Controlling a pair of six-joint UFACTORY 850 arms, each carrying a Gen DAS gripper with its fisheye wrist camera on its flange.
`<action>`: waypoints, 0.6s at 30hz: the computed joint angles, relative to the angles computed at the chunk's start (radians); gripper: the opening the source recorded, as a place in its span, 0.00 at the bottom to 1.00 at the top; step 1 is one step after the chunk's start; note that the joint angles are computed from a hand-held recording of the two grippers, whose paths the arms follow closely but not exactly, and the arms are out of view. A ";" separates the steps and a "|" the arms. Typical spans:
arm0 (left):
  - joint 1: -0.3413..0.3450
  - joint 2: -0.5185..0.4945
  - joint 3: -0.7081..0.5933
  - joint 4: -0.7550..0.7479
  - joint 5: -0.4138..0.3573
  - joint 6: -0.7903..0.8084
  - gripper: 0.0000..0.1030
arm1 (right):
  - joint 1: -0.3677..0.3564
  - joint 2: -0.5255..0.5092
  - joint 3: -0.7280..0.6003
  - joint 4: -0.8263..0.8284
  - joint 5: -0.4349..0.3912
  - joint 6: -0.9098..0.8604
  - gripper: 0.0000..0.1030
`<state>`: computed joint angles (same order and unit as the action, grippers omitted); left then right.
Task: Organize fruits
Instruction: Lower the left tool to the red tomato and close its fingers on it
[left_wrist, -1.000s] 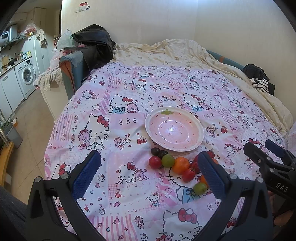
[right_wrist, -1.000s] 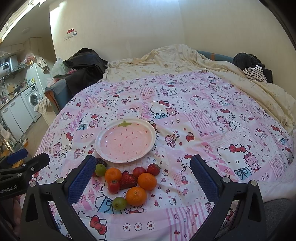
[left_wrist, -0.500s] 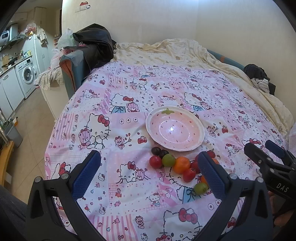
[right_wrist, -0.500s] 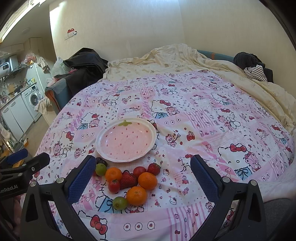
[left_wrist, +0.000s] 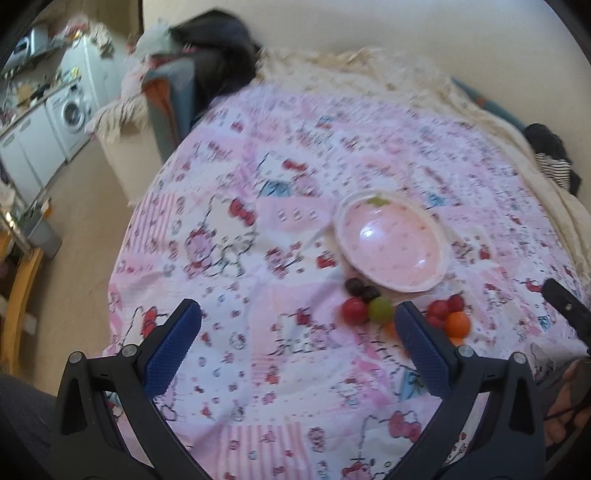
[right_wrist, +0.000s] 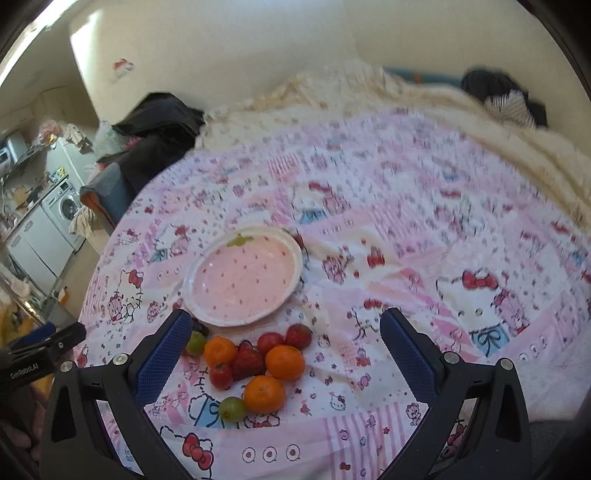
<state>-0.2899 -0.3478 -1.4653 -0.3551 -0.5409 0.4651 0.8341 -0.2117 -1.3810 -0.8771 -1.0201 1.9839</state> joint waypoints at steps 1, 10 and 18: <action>0.003 -0.017 -0.022 0.024 -0.026 -0.027 1.00 | -0.023 0.011 0.013 0.043 0.042 -0.022 1.00; -0.030 -0.212 -0.218 0.160 -0.333 -0.055 0.78 | -0.166 0.031 0.056 0.339 0.255 -0.308 0.87; -0.114 -0.268 -0.239 0.200 -0.362 0.166 0.53 | -0.186 0.025 0.073 0.410 0.284 -0.361 0.87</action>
<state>-0.4036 -0.6157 -1.7041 -0.1556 -0.9027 0.6313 0.6479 -0.1867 -1.3078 -0.4672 -0.7358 1.6232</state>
